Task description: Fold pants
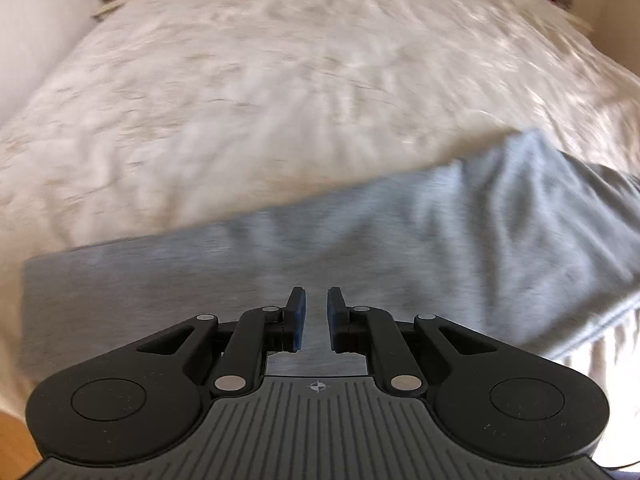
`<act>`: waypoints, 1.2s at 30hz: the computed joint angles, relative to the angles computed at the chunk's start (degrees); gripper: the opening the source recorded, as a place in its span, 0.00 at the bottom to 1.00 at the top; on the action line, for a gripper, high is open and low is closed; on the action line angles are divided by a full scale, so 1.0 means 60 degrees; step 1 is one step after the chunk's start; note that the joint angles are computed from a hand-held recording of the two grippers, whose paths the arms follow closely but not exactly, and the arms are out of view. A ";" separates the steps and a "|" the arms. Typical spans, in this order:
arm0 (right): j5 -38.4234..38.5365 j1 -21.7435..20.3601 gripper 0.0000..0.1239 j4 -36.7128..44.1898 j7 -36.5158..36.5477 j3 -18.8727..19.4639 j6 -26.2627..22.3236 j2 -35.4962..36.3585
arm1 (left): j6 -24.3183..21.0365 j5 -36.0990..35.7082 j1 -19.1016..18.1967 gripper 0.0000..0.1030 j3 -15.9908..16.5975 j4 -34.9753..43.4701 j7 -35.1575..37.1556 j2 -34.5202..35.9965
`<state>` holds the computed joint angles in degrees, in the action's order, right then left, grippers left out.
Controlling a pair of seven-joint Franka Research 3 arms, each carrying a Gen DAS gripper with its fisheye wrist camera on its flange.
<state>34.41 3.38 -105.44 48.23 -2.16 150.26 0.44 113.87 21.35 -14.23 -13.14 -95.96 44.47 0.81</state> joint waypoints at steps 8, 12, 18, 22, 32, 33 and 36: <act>-0.0589 0.0769 0.83 0.0706 0.1438 0.0573 -0.0699 0.0176 | 0.0035 -0.0524 0.0488 0.40 0.0257 -0.1743 -0.0179 -0.1728; -0.2578 0.1312 0.83 0.1143 0.3646 0.0785 -0.0801 0.0366 | 0.0004 -0.0430 0.0738 0.46 0.0303 -0.2597 -0.0359 -0.2657; -0.6099 0.2248 0.83 0.1510 0.6323 0.1072 -0.0984 0.0469 | -0.0060 -0.0795 0.1066 0.46 0.0553 -0.3626 -0.0404 -0.3621; -0.5387 0.2545 0.83 0.2302 0.5860 0.1279 -0.1984 0.0830 | 0.0111 -0.1100 0.1239 0.46 0.0768 -0.4257 -0.0236 -0.4179; -0.4592 0.3262 0.76 0.3587 0.5801 0.1483 -0.3805 0.1352 | 0.0732 -0.1865 0.1596 0.46 0.1190 -0.5613 -0.0069 -0.5121; -0.4439 0.3280 0.71 0.3662 0.5905 0.1485 -0.3972 0.1377 | 0.0797 -0.1970 0.1618 0.46 0.1238 -0.5746 -0.0066 -0.5210; -0.3600 0.3218 0.55 0.4035 0.5980 0.1530 -0.4842 0.1533 | 0.1092 -0.2225 0.1728 0.46 0.1360 -0.6132 -0.0139 -0.5407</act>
